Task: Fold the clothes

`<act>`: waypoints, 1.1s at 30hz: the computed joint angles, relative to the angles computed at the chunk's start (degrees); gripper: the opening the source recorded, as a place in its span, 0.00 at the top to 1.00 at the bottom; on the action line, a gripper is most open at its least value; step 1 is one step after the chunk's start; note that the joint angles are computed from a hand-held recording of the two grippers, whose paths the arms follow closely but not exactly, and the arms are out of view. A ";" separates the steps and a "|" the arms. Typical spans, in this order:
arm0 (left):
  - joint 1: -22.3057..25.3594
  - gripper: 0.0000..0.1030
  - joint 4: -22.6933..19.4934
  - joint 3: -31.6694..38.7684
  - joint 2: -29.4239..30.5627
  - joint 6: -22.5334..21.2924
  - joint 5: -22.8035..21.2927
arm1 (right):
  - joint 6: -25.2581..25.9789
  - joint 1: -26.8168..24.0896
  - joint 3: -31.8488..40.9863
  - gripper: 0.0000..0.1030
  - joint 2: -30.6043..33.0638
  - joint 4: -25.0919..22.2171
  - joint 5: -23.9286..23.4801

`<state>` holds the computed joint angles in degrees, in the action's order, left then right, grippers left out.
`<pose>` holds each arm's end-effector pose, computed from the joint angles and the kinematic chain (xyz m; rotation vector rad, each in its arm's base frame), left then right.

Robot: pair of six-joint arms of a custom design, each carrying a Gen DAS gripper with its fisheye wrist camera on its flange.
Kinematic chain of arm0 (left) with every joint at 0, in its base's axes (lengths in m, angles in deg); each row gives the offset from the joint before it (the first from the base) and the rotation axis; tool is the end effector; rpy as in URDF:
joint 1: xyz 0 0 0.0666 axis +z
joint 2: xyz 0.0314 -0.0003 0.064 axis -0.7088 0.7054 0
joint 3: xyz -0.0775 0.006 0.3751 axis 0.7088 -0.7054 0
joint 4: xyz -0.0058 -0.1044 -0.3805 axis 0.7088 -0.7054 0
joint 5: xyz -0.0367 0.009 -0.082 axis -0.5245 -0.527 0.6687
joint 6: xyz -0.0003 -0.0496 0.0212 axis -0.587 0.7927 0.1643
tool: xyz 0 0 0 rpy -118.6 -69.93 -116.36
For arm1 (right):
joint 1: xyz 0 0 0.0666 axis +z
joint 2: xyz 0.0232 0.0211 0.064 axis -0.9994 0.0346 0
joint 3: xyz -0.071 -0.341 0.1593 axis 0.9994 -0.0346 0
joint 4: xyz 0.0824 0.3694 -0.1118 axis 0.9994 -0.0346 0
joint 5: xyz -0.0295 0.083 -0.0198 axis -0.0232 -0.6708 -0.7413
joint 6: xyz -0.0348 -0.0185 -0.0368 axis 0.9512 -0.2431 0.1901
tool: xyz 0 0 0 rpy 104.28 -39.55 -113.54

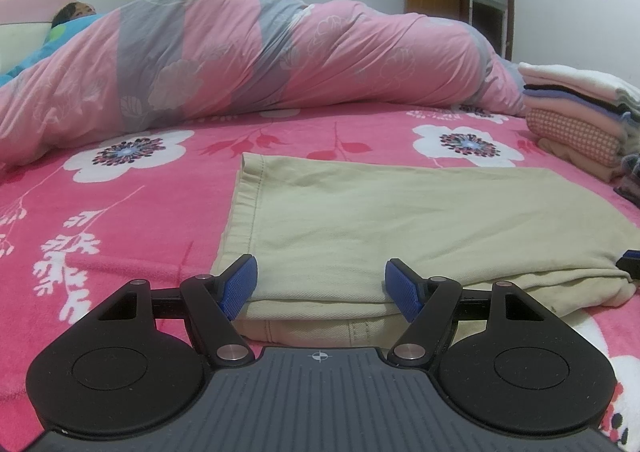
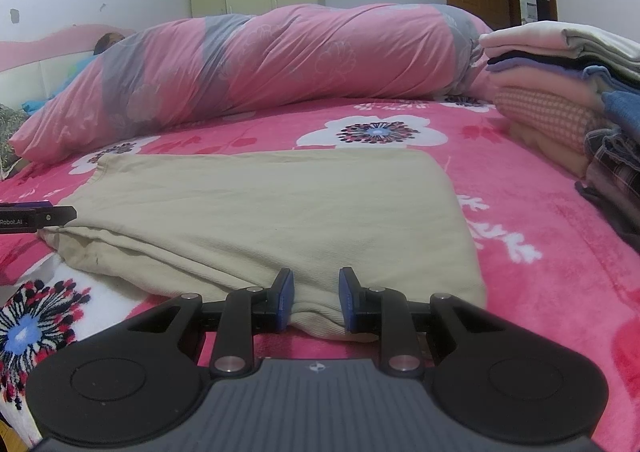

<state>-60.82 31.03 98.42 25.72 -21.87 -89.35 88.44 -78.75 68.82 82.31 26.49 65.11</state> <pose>0.5557 -0.1487 0.2511 0.0135 2.0519 -0.0350 0.5567 0.0956 0.2432 -0.2395 2.0704 0.2625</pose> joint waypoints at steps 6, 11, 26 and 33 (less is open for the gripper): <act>0.06 0.31 -0.08 0.08 0.05 0.03 0.01 | -0.01 0.12 0.41 0.75 -0.07 -0.95 0.20; 0.09 0.30 -0.10 0.06 0.02 0.09 0.03 | -0.14 1.21 7.71 0.66 0.05 -14.91 3.13; 0.25 0.30 -0.42 0.04 -0.16 -0.18 0.71 | 4.61 11.01 13.29 0.62 7.43 -10.28 6.59; 0.45 0.30 -4.84 1.83 -0.98 1.12 1.10 | 1.87 10.17 11.09 0.61 6.85 -6.87 3.77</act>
<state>-60.37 26.19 100.26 24.74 -20.75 -88.25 90.30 -68.58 79.91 89.17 19.62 68.88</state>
